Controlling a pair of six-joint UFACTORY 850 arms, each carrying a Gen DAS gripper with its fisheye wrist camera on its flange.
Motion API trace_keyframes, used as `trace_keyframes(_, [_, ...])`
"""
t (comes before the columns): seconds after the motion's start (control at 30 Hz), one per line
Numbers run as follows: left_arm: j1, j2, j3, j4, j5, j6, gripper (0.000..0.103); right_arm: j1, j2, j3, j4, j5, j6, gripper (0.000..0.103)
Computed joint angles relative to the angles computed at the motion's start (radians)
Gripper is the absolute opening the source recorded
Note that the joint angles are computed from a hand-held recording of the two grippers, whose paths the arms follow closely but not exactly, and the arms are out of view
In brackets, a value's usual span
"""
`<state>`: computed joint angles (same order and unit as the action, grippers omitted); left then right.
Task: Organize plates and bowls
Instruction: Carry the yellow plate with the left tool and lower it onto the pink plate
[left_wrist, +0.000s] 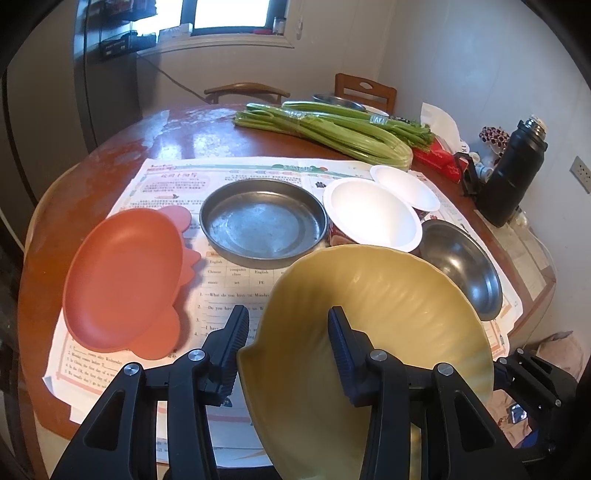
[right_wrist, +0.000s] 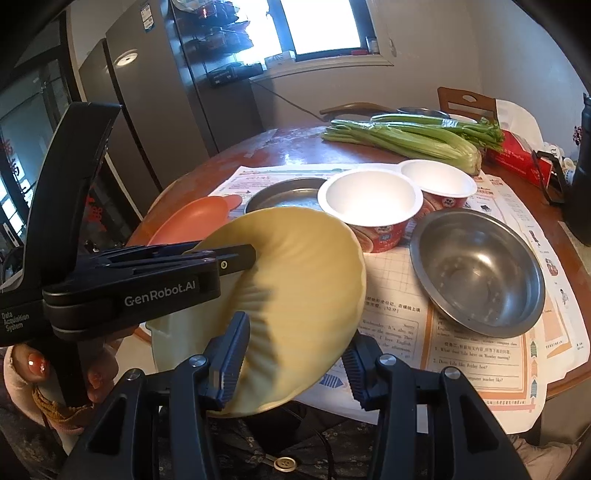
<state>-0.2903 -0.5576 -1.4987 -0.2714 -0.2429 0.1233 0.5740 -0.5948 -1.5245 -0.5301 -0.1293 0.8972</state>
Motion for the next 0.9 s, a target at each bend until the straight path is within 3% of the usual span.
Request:
trace_keyframes(0.37, [-0.005, 0.033, 0.027, 0.005, 0.026, -0.005, 0.045, 0.005, 0.020, 0.015, -0.230, 0.011, 0.224, 0.049])
trace_keyframes(0.5, [0.003, 0.043, 0.036, -0.074, 0.032, 0.069, 0.045, 0.007, 0.024, 0.009, -0.237, 0.010, 0.223, 0.049])
trace_keyframes(0.73, [0.034, 0.062, 0.047, -0.154, 0.044, 0.137, 0.045, 0.018, -0.012, -0.070, -0.003, -0.026, -0.038, 0.049])
trace_keyframes(0.9, [0.076, 0.074, 0.037, -0.312, 0.028, 0.292, 0.045, 0.027, -0.054, -0.166, 0.172, -0.065, -0.235, 0.049])
